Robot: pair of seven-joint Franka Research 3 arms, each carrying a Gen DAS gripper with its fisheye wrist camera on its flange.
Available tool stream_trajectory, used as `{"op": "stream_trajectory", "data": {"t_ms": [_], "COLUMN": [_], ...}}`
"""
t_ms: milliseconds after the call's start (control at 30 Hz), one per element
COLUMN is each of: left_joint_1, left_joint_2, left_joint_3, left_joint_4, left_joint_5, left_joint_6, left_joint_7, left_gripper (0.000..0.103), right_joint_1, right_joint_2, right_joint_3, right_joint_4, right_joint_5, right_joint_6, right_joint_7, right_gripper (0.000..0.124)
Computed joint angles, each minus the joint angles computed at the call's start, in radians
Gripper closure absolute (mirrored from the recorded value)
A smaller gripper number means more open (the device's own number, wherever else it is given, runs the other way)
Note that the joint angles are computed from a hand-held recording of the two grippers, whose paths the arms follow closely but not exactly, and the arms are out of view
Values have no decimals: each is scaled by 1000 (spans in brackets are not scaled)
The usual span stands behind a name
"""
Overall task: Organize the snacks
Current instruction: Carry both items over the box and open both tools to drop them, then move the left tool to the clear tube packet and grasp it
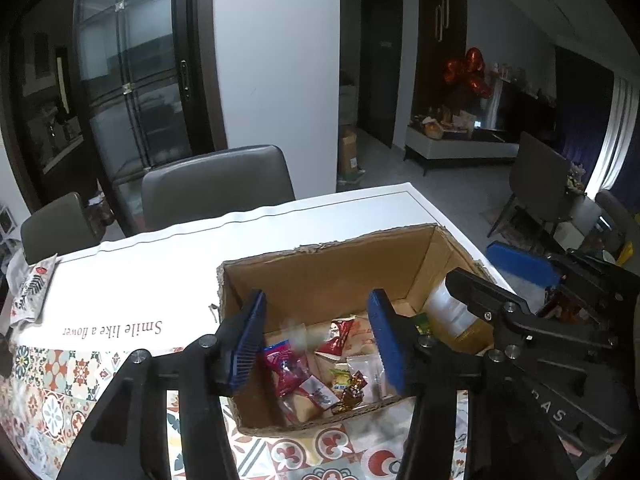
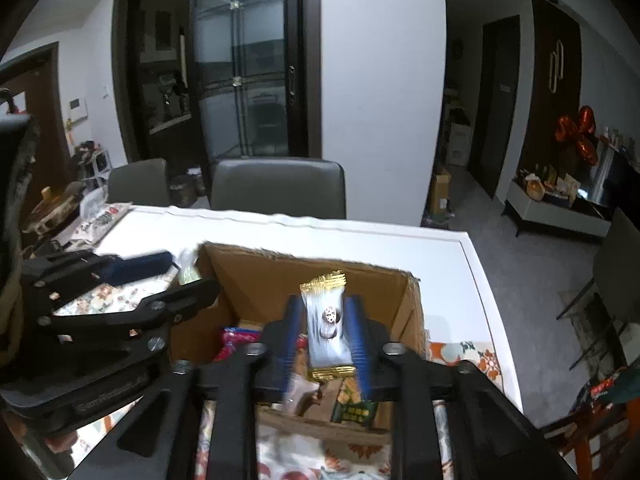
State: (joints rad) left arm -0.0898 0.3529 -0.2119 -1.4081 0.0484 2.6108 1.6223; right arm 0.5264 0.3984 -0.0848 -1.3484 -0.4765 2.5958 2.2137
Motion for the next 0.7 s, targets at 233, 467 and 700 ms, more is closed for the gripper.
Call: {"op": "stream_trajectory", "data": {"t_ms": [233, 467, 700], "left_joint_1": [6, 17, -17], "left_joint_2": [-109, -211, -303], "left_joint_3": [6, -10, -1], "left_joint_4": [-173, -313, -457], "left_joint_5": [6, -74, -106], "left_joint_6": [97, 148, 206], "left_joint_7": [-29, 29, 71], "left_gripper": [51, 47, 43], "right_joint_1": [14, 6, -49], "right_joint_2": [-96, -231, -348], "right_joint_3": [-12, 23, 100], "right_joint_4": [-146, -319, -479], "right_joint_5": [-79, -264, -384], "right_joint_6": [33, 41, 11], "right_joint_7": [109, 305, 465], "right_gripper": [77, 73, 67]}}
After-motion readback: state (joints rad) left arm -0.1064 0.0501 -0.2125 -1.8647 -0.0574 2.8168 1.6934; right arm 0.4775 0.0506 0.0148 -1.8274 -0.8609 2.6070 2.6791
